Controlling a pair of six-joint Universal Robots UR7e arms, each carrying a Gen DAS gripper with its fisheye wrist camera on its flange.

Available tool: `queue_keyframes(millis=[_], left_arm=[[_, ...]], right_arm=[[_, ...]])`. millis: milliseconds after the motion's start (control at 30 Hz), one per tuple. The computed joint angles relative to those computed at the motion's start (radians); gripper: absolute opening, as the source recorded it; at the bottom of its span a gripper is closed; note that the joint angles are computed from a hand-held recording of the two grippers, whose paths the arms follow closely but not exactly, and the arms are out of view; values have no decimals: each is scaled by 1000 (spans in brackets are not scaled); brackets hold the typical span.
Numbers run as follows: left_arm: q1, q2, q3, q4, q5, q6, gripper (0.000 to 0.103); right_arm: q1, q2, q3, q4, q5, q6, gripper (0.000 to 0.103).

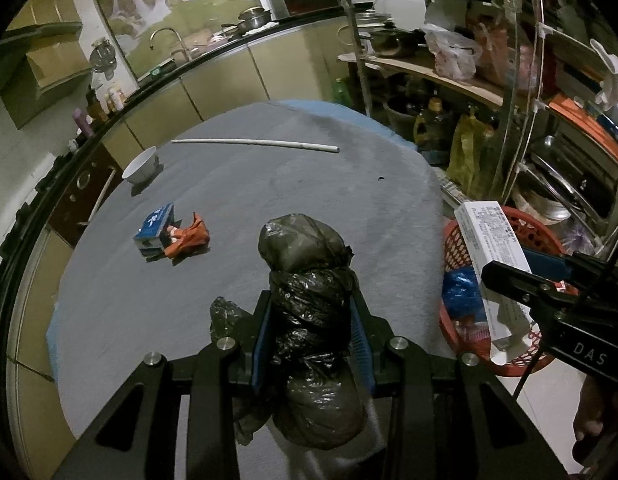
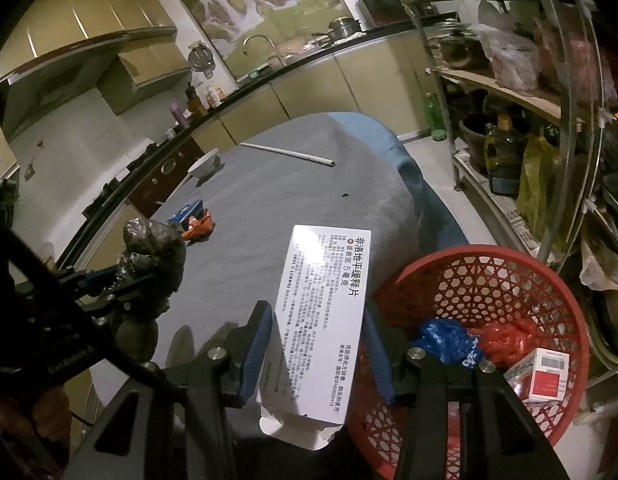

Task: Collect trash
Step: 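Carry the black bags and white box over the red basket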

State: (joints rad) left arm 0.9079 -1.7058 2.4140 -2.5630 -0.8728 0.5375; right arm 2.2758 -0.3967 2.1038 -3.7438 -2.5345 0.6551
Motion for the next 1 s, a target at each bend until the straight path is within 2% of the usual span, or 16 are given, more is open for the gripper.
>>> queue_keyframes(millis=[733,1000], left_arm=[[-56,24,36,17,-32,-16,38],[-66,57,53,-10,-107,-12,38]], right_arm=[[16,-34,86,3,-48,112,49],[25,-52,134,25,-80,204,49]])
